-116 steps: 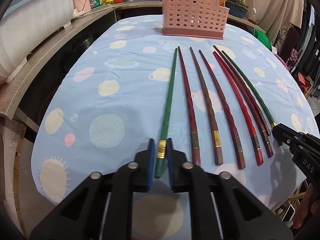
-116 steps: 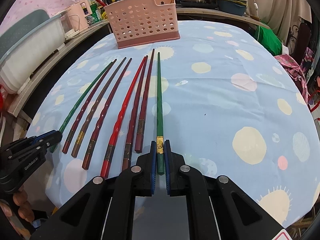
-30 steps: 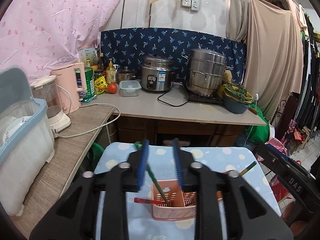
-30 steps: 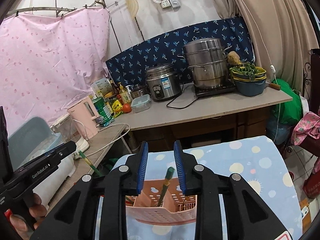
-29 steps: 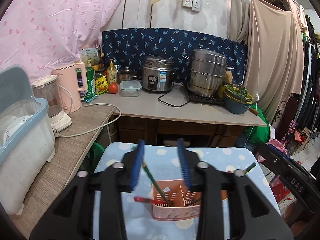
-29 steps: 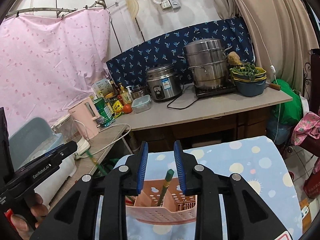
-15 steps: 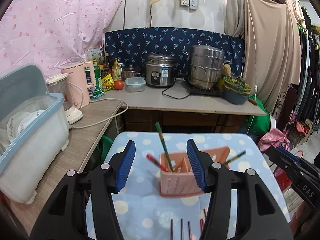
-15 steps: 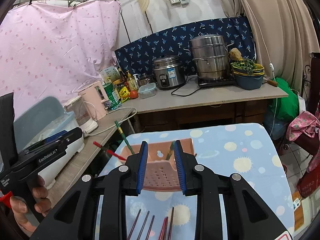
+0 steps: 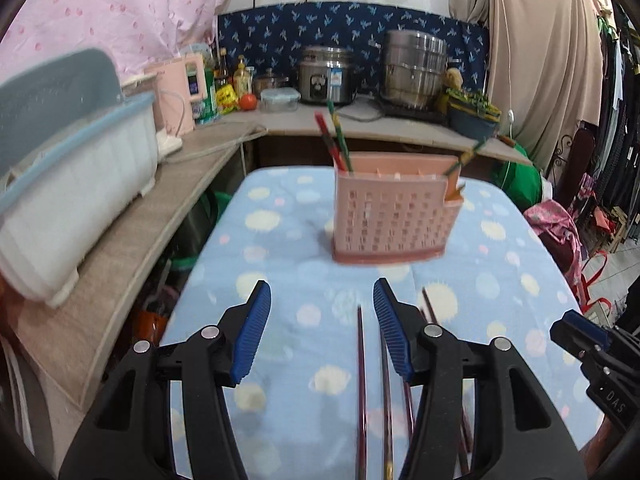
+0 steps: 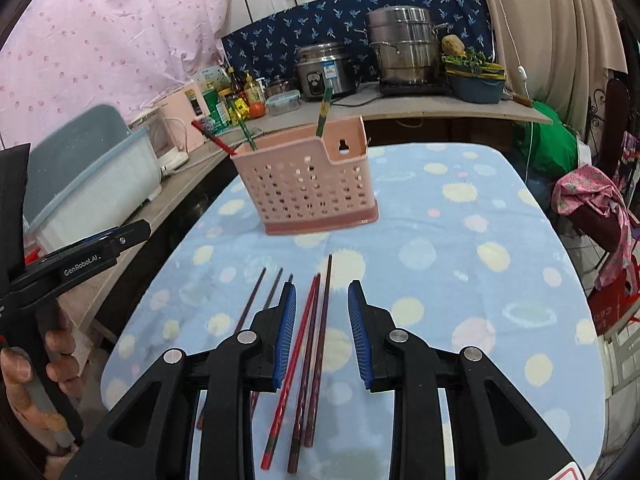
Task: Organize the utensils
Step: 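Move both open grippers back down to the dark-red chopsticks, then close right gripper on a dark-red chopstick while left gripper grasps another dark-red chopstick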
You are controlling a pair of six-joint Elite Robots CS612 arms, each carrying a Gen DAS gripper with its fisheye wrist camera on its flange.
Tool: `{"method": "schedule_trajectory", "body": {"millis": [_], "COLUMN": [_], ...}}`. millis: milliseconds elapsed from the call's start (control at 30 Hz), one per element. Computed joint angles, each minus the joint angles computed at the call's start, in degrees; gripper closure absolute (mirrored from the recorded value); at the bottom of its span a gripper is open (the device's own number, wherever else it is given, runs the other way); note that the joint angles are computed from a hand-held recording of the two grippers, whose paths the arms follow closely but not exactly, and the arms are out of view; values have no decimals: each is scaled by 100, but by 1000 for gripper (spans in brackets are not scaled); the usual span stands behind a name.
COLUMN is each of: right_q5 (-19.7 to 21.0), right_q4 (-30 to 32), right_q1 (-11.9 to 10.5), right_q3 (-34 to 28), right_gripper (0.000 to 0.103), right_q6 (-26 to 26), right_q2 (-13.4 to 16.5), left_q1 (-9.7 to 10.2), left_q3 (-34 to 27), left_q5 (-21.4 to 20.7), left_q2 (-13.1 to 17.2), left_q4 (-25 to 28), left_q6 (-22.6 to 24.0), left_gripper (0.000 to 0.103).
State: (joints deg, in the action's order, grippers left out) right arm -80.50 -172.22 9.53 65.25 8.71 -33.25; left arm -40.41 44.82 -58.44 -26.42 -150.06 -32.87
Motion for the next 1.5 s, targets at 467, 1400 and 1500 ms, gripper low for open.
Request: {"method": "schedule_trajectory", "body": {"millis": [467, 1400, 1500], "right_q5": [-8, -477, -577], "right_q4": [255, 428, 399], "right_q1": [80, 225, 241], "right_q3": [587, 401, 410], "right_gripper": [76, 88, 91], "right_q6": [155, -85, -130], "right_q2": [-5, 218, 219], "left_q1": [-132, -195, -207], "left_q3": [959, 1309, 1296], "left_q5": [-464, -987, -1017], "left_q2": [-247, -254, -238], "left_q4": [293, 99, 75], "left_q6": [-688, -703, -654], "left_gripper": [52, 45, 44]}}
